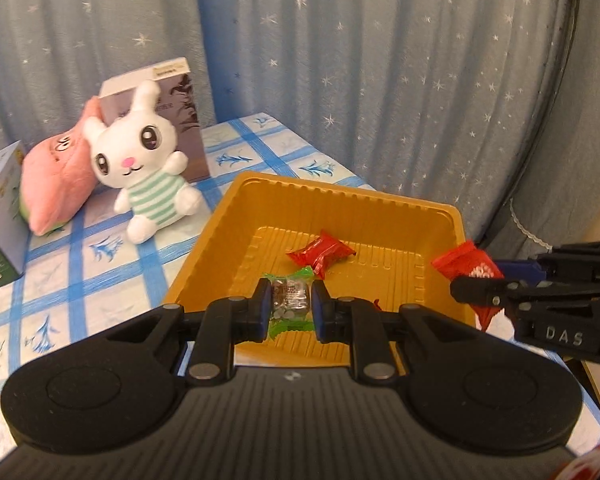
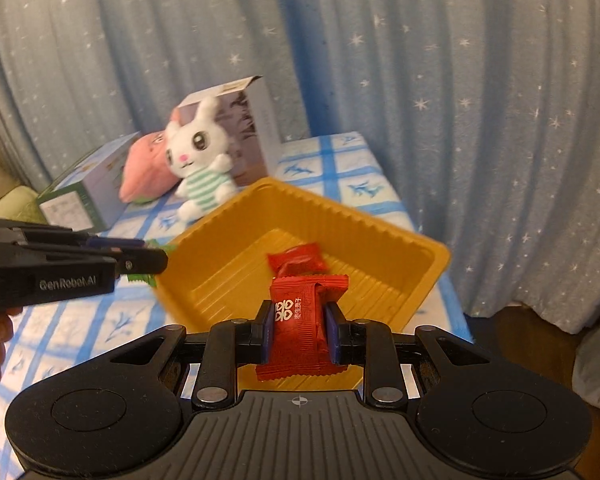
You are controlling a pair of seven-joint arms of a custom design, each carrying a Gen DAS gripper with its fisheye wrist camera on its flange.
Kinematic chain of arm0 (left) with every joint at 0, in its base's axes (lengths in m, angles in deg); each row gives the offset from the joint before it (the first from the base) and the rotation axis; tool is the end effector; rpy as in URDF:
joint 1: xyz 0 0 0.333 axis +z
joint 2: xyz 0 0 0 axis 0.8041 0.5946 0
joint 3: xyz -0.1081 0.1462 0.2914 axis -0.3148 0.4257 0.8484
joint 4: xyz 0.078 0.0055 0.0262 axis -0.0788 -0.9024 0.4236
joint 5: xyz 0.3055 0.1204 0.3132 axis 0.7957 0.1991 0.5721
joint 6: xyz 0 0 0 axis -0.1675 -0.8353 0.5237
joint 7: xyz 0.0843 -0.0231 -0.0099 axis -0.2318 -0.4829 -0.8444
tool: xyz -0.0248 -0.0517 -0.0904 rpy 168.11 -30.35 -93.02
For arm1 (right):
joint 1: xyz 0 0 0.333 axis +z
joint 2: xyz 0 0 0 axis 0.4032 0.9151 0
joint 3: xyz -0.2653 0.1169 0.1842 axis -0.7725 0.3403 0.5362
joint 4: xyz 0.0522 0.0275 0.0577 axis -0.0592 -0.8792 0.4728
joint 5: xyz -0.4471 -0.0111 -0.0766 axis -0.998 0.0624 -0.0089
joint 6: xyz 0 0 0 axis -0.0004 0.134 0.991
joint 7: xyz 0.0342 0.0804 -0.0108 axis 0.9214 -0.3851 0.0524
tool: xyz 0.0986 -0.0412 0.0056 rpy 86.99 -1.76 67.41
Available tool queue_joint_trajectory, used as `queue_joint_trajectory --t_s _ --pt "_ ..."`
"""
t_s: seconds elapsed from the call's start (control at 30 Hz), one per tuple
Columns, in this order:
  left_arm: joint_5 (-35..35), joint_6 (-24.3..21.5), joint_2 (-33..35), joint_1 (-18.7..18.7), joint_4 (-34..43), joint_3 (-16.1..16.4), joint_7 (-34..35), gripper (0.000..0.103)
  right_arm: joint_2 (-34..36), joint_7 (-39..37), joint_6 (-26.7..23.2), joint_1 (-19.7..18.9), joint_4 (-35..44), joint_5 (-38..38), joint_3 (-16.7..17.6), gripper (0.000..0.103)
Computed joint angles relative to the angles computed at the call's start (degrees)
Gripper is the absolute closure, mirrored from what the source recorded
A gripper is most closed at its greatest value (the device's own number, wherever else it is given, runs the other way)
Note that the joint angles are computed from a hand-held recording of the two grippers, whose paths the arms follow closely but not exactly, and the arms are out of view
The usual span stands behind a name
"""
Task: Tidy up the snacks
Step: 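Carry both snacks over the orange tray and open both tools to release them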
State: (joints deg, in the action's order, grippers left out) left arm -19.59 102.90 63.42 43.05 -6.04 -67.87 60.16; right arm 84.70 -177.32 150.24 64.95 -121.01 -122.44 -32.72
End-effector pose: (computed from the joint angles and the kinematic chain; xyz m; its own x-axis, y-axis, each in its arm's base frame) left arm 0.7718 -0.3036 0.4877 -0.8279 -0.5609 -0.0047 -0.3934 0.5866 -0.7079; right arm 0.6052 0.5251 0.4653 -0.3893 -0.8825 -0.2638 -0.5469 0.4519 -0.7048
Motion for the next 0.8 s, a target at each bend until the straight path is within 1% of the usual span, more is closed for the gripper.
queue_joint_trajectory --t_s 0.2,0.43,0.67,0.8 --pt "4.9 -1.8 4.7 -3.2 5.9 1.7 -4.1 0.084 -0.2 0.5 0.4 -1.3 -0.7 -0.1 -0.7 0.076" --pt "9.5 -4.2 9.1 -5.4 11.3 2.9 -8.3 0.084 0.7 0.1 1.7 -2.6 -0.7 0.8 -0.8 0.076" --pt "12.7 -6.3 12.3 -6.5 14.9 3.5 -10.8 0.084 0.7 1.6 2.6 -2.9 -1.6 1.2 -1.1 0.076" --pt "13.6 -7.2 13.3 -6.5 16.1 3.4 -11.0 0.084 0.7 1.8 2.5 -3.1 -1.8 1.5 -1.1 0.076"
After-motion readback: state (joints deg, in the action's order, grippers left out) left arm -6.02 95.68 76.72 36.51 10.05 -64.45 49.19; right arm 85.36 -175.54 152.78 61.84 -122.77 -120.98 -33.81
